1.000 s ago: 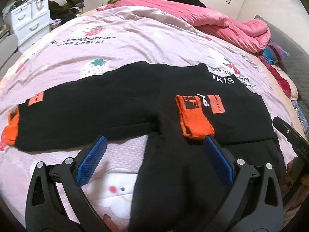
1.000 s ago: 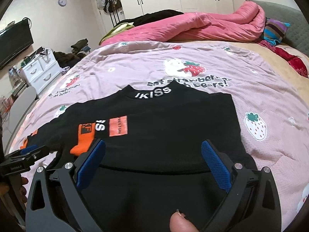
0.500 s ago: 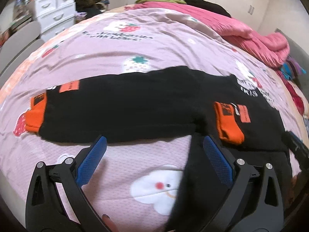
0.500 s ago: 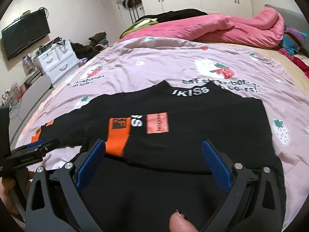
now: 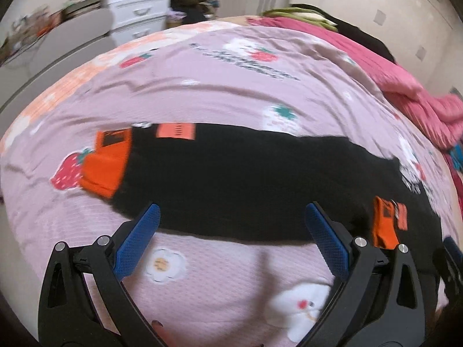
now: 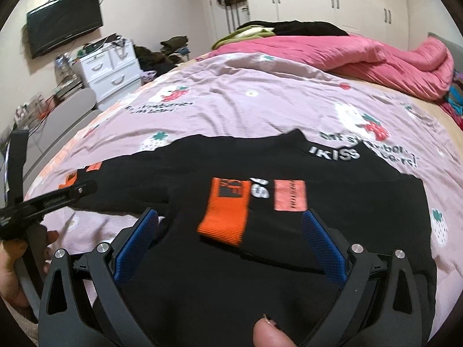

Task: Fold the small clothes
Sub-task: 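Move the left gripper to the orange cuff of the other sleeve, then close the left gripper on the orange cuff and lift the sleeve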

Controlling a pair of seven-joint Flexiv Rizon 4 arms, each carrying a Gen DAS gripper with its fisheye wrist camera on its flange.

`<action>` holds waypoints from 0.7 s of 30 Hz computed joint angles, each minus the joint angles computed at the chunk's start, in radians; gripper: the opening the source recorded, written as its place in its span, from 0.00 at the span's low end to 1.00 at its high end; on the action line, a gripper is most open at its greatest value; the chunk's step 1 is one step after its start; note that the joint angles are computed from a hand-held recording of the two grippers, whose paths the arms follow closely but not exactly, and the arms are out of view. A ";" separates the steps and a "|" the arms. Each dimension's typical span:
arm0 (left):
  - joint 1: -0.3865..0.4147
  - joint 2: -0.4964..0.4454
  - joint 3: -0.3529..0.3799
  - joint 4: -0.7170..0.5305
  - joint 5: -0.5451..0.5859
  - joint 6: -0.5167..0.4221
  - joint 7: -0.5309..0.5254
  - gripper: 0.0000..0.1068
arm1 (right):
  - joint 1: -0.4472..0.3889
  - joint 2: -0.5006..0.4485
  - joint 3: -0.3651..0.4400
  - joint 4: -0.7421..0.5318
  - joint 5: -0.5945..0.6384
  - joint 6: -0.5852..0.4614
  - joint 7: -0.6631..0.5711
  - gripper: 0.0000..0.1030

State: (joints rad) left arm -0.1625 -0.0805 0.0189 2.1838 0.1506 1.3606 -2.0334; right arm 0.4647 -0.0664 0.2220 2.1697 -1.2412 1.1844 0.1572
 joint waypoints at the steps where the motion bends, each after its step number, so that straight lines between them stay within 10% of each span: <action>1: 0.003 0.002 0.008 0.001 0.005 0.004 -0.020 0.88 | 0.003 -0.008 0.001 -0.009 -0.001 0.002 -0.005 0.96; 6: 0.010 0.012 0.033 -0.034 0.129 -0.037 -0.134 0.88 | 0.029 -0.051 -0.006 -0.057 0.004 0.016 -0.028 0.96; 21: 0.083 0.001 0.034 -0.004 0.016 -0.060 -0.118 0.88 | 0.137 -0.167 -0.031 -0.173 0.161 0.022 -0.211 0.96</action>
